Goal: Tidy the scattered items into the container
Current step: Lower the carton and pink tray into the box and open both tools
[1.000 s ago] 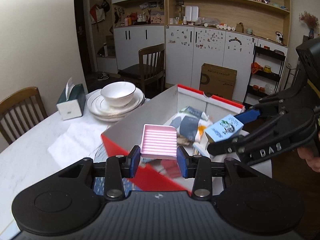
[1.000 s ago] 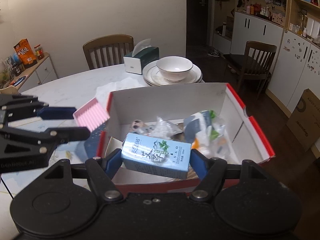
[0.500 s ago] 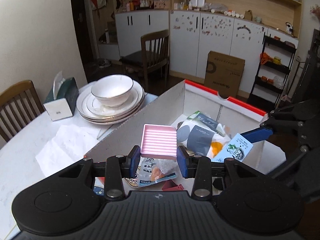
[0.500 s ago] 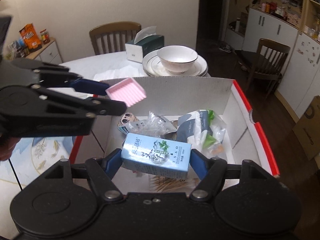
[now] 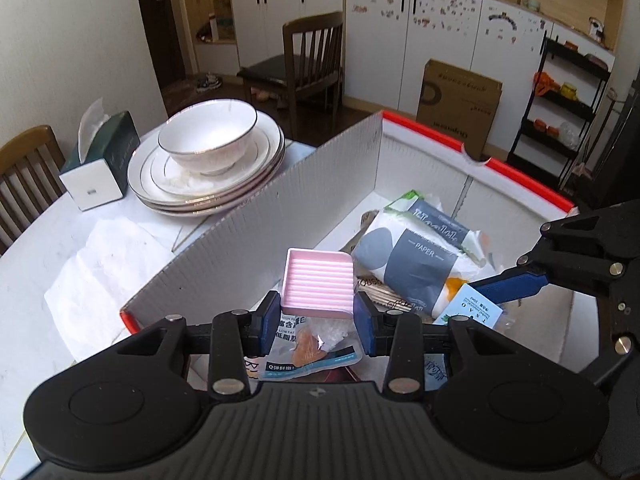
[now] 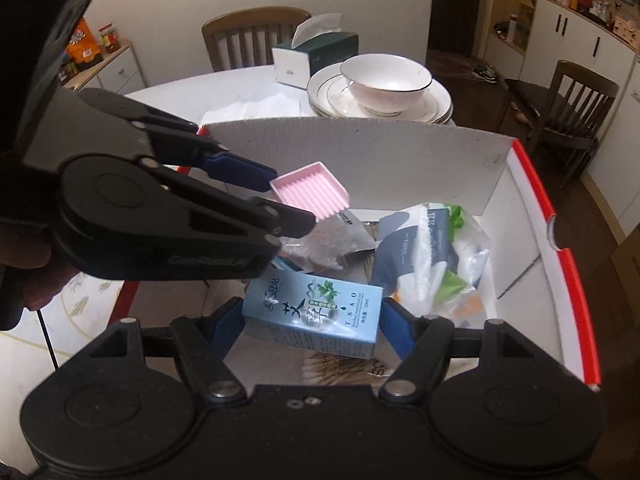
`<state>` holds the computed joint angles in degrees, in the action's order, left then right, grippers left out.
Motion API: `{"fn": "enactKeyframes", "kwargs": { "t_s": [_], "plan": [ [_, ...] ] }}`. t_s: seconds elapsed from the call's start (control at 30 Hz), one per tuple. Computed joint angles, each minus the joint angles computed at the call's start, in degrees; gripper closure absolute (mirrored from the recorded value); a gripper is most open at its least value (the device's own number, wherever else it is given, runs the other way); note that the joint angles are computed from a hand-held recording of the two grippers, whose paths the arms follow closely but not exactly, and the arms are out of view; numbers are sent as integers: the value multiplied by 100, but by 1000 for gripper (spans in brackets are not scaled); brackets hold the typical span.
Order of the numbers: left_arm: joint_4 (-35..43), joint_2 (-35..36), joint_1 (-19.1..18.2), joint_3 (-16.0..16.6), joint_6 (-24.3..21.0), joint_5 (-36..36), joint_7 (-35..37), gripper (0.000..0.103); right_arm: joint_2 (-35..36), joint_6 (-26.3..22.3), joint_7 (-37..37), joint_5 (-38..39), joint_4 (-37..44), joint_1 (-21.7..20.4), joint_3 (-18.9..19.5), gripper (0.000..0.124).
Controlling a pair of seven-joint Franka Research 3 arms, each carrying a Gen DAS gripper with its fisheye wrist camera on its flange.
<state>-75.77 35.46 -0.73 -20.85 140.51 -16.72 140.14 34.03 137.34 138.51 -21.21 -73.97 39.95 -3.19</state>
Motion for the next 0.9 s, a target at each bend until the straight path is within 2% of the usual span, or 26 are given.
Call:
{"fn": "enactKeyframes", "kwargs": {
  "t_s": [0.3,0.5,0.77,0.9],
  "plan": [
    [226,198,-206,167,-194,381,-379,65,54,-52,-199,83,-26,-77,20,52],
    [562,386,-323,257,-604,615,-624,65,114,-163,-297,44,14,-52,0,52],
    [817,537,-358,303,-980,713,-860,65,124,-225,-170,58,-39,-43,-25,50],
    [777,508,-303,256,-999,651,-804,65,82,-214,-161,59,-98,-50,-3,48]
  ]
}}
